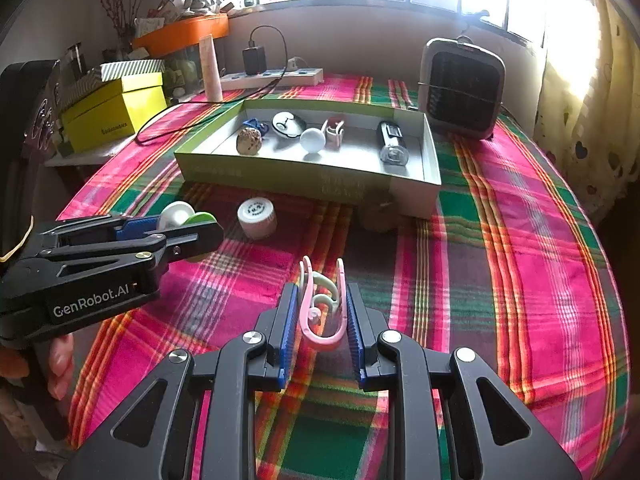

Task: Organize objects
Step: 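Lift the spool and pink hook with both grippers toward the tray, then carry the spool and pink hook over the white tray with both grippers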

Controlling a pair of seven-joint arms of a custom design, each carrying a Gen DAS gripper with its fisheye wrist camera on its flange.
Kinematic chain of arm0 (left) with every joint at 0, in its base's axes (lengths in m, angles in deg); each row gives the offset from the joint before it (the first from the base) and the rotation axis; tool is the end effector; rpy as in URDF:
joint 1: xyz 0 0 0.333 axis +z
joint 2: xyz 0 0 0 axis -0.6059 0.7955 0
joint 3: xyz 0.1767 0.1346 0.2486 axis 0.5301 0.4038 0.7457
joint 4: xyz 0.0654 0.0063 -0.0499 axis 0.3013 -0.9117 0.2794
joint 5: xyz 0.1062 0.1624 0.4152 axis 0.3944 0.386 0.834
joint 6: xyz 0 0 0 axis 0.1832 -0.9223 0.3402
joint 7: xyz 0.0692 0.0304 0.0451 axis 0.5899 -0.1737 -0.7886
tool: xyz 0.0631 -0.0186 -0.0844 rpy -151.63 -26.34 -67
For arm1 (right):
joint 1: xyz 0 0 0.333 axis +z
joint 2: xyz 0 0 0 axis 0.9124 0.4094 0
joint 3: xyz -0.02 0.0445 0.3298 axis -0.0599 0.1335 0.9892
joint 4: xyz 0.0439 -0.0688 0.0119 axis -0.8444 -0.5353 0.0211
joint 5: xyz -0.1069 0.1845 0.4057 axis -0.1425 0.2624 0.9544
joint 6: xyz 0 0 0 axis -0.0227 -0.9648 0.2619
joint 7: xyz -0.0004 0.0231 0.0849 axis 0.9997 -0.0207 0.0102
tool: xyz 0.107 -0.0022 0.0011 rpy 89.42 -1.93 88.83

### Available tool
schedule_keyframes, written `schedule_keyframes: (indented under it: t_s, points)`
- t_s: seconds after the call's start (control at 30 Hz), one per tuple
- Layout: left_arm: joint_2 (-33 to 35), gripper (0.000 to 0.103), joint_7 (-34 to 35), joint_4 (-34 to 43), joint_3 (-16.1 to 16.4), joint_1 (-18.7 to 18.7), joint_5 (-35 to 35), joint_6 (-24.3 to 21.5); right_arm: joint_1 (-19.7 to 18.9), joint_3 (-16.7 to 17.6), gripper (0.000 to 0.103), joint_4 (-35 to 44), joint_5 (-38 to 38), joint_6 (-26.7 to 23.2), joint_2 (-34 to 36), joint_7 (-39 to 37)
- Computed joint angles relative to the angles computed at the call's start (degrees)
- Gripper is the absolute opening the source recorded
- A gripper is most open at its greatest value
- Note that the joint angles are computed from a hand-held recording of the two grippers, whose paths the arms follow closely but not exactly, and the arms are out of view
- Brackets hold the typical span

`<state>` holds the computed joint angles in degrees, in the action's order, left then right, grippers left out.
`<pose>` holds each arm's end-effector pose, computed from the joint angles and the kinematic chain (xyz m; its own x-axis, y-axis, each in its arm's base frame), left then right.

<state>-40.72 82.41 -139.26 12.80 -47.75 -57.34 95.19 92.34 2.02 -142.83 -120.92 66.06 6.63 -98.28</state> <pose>0.5616 -0.1963 0.3553 -0.6507 -0.7270 0.2194 -0.6530 0.3883 -0.6502 0.4462 0.3543 0.3417 -0.1735 -0.9845 -0.0249 -0.7262 0.1450 -0.6720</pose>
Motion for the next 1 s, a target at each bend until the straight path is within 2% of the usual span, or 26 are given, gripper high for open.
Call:
schedule_keyframes:
  t_s: [0.63,1.0]
  points:
    - [1.44,0.033,-1.61,3.83,-0.26,0.32,0.98,-0.05,-1.72,-0.64,0.024,1.28,-1.18,0.34,-1.04,-0.52]
    - [4.56,0.033,-5.05,7.81,-1.26,0.88,4.36,0.02,-3.5,-1.61,0.024,2.43,-0.66,1.76,-0.48,-2.46]
